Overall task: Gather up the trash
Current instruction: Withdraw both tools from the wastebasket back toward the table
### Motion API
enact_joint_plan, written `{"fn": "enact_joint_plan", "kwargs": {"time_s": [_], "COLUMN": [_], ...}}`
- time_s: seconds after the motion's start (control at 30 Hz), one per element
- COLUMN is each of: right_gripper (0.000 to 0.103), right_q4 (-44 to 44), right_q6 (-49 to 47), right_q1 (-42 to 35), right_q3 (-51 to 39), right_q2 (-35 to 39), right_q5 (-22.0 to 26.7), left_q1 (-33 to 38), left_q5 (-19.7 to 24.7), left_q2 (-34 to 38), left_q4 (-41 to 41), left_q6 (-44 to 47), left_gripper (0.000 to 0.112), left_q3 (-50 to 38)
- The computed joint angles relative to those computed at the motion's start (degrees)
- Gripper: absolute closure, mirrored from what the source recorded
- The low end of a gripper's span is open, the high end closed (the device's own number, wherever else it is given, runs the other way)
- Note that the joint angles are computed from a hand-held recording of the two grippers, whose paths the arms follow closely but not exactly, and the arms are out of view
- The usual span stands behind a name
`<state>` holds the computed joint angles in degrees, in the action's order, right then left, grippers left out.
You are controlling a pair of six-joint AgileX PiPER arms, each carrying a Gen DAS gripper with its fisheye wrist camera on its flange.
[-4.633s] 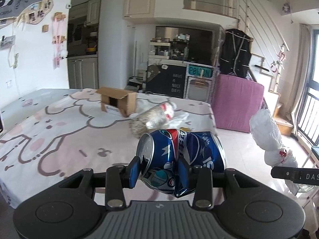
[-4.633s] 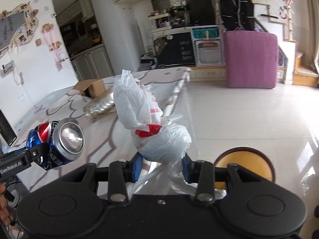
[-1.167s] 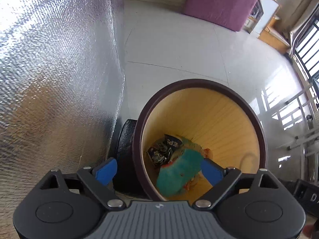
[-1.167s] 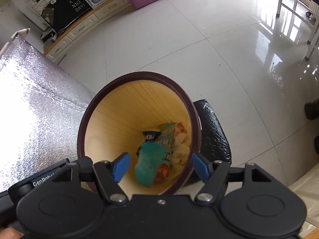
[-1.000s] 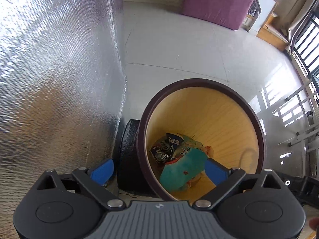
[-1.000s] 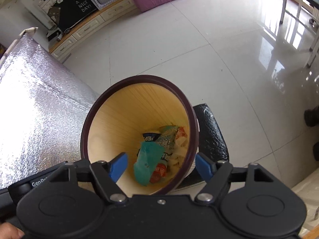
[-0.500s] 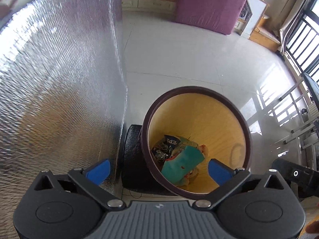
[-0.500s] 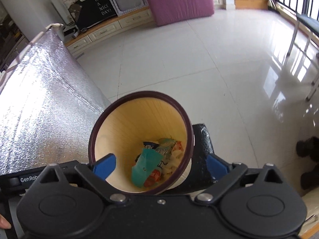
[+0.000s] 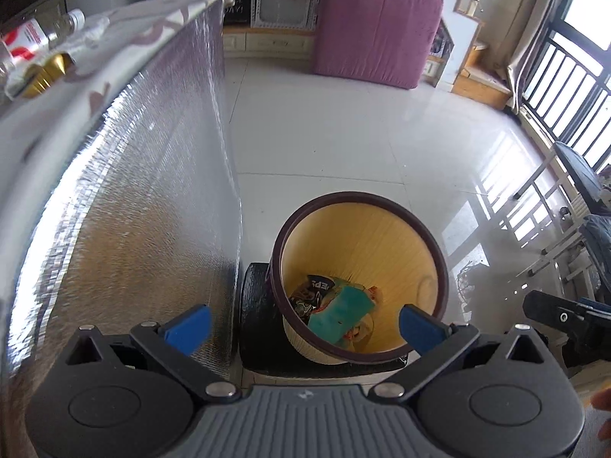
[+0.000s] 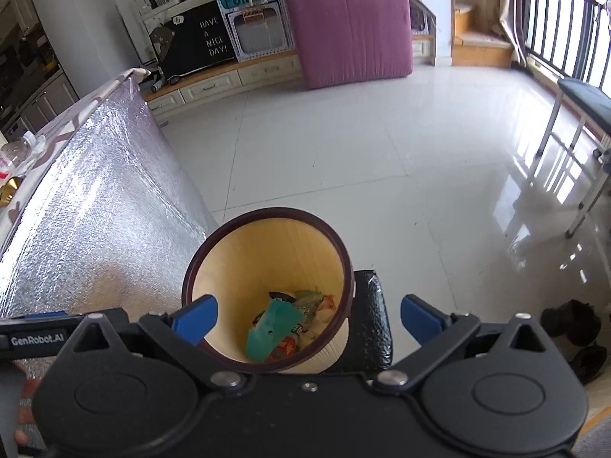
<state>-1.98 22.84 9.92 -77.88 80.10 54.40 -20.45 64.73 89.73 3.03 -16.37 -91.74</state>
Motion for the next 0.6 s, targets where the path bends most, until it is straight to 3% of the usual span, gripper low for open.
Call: {"fn": "enact_joint_plan", "kwargs": {"time_s": [0.6], "right_gripper": [0.000], "right_q4": [-9.6], "right_q6": [7.0], "right_q1": [7.9], "right_q3": [2.0], "right_q2": [-11.2], "right_q5": [7.1], "left_q1": [-0.8], "left_q5": [2.2], "left_q2": [-11.2], "left_q4": [1.0], "left_q6": [1.8], "left_gripper": [0.009], "left_q3": [3.9]}}
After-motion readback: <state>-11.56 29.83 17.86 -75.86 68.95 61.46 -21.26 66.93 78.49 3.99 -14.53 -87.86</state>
